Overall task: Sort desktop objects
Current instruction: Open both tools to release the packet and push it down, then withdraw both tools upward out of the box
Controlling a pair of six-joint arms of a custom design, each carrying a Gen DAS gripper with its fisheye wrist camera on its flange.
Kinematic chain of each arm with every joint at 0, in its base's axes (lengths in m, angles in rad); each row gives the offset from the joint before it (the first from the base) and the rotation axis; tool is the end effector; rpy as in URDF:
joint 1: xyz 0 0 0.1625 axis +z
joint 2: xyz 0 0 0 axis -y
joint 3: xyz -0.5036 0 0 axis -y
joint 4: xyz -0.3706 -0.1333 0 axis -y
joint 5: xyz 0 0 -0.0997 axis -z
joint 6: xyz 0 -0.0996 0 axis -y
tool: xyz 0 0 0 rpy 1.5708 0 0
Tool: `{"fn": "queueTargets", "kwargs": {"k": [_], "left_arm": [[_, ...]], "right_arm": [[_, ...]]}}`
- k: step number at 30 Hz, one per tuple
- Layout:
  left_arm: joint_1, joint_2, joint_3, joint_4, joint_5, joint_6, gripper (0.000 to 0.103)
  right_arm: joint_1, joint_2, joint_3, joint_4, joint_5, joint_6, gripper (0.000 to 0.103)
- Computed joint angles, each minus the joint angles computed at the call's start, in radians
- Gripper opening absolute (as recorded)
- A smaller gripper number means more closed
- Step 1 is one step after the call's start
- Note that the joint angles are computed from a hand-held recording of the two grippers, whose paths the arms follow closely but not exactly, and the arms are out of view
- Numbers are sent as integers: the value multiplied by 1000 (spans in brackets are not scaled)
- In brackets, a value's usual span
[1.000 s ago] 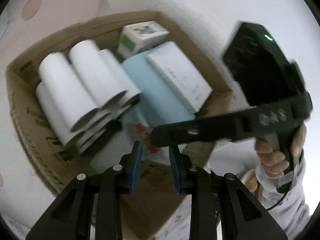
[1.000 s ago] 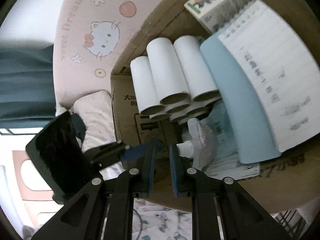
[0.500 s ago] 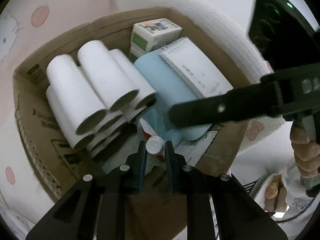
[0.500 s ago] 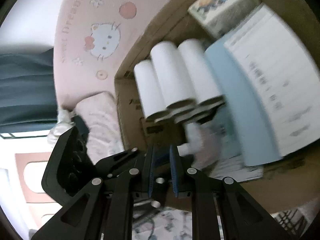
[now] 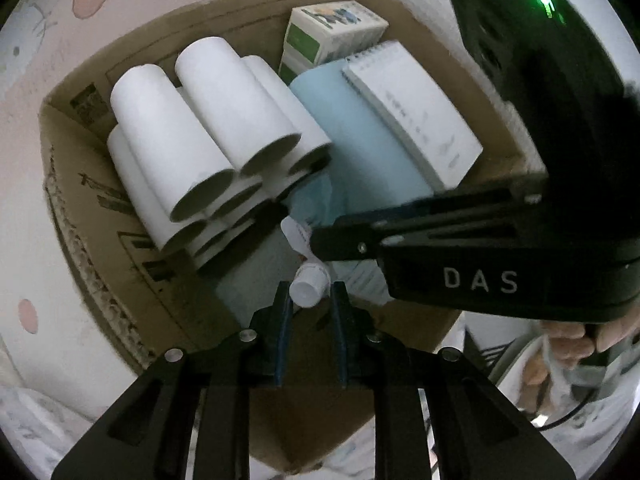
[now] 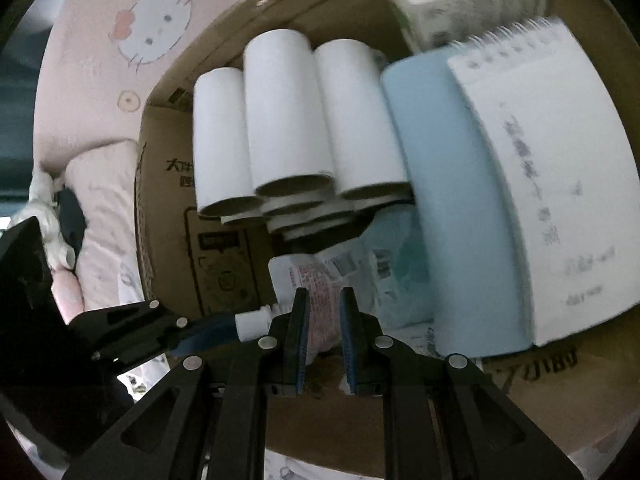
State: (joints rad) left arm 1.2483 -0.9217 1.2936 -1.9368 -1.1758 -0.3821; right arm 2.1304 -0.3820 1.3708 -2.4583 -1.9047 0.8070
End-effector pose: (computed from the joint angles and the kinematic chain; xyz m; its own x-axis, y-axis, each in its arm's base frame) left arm -0.0746 -0.7646 0.3365 -0.9298 -0.0802 -0.3592 -0.0321 0.9899 -0.1380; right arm 0.4891 -0.5912 -0.0631 -0.9230 0.2426 0.2986 0.2003 0.9657 -0.1655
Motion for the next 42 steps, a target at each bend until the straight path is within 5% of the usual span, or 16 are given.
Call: {"fn": "queueTargets", "kwargs": {"k": [4,7,11,19,28,32,36,42], "left_arm": [[-12,-13,-14,62,18,-21,47],[-25,-36,-1,61,48,-10,48],[-15,-56,20,17,-1,35,47],[18,59,-151,141,20,113,29],[42,206,-343,416,11,124,29],[63,272,-419,528,2,67,11],[78,284,-432,508,-20,27,11],[87,258,-373,312,22,-15,8]], "right_arm": [[1,12,-46,100,-19,-19,13],[-3,30,-79,177,-7,-25,13],[-14,33,-72,177,2,-18,13],[-1,-38,7,109,-51,3,13],[17,-108,90,114,-126,64,14],[38,-88,61,171,-170,107,14],[42,-93,74,155,-182,87,14],[50,-73,64,158,-197,83,14]]}}
